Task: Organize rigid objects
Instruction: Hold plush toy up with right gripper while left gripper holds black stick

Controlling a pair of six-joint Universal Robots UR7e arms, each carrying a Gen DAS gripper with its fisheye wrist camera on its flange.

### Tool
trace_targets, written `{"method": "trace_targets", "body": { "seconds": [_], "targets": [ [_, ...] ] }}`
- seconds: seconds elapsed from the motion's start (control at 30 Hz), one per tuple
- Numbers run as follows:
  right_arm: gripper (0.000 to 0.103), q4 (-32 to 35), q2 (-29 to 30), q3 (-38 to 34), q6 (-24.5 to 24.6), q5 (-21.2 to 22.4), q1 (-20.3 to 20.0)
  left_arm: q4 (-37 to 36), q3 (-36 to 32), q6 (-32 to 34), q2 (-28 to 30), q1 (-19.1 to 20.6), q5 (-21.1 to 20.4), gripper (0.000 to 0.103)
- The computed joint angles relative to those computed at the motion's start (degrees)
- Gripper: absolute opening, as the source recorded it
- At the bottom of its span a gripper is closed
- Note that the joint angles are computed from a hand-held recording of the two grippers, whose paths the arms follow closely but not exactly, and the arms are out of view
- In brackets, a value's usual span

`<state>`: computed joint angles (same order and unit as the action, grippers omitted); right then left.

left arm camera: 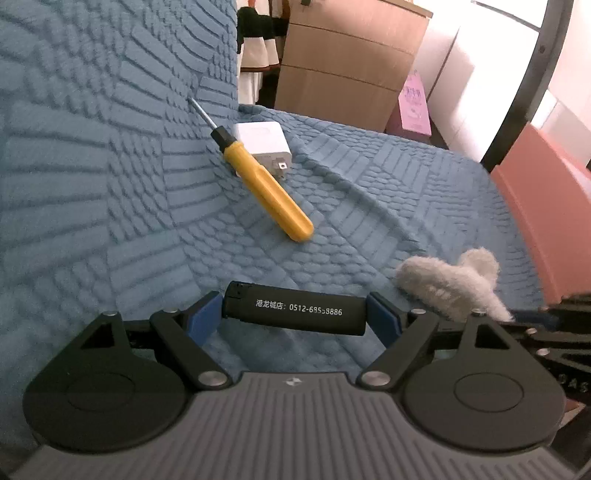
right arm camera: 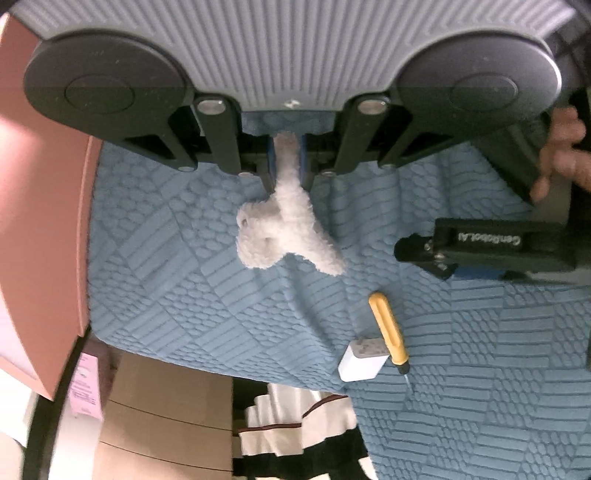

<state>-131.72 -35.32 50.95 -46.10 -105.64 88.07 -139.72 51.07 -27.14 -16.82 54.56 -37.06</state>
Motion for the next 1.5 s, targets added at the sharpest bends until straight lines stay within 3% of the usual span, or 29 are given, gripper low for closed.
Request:
{"method": "trace_targets", "body": {
  "seconds": [0.23,0.47,0.63,0.7,0.77,0.97,1.3,1.5],
  "targets": [
    [0.016,-5.8,-3.8,7.6,0.5,-0.9,0.3,-3.1,3.2,-0.9,-0.6,-1.8,-1.0,0.087],
    [0.018,-5.6,-6.8,12.7,1.2,0.0,0.3,-2.4,3.0,-2.1,-0.3,-1.8,-2.2,0.087],
    [0.022,-4.0,-6.9,12.3,1.8,1.5,-0.2,-1.9,3.2,-3.3,-0.7,-1.5,-2.3,0.087],
    [0.044,-3.5,-6.7,11.6,3.0,1.7,-0.5,-1.9,3.2,-3.6,-0.7,-1.4,-2.3,0.087],
    [0.058,-3.7,-6.3,10.9,3.6,1.0,-0.6,-1.8,3.0,-3.8,-0.7,-1.3,-2.2,0.087],
    [0.058,-6.2,-5.4,9.6,1.9,3.4,-0.9,-1.6,2.2,-3.8,-0.2,-1.2,-2.2,0.087],
    [0.054,-8.4,-2.5,8.0,-2.4,1.0,-0.2,-1.8,1.9,-3.7,-0.2,-1.0,-2.2,0.087],
    [0.048,-11.5,-1.9,8.6,-0.8,0.0,0.0,-1.4,1.8,-2.9,-0.2,-0.9,-2.6,0.087]
  ]
}}
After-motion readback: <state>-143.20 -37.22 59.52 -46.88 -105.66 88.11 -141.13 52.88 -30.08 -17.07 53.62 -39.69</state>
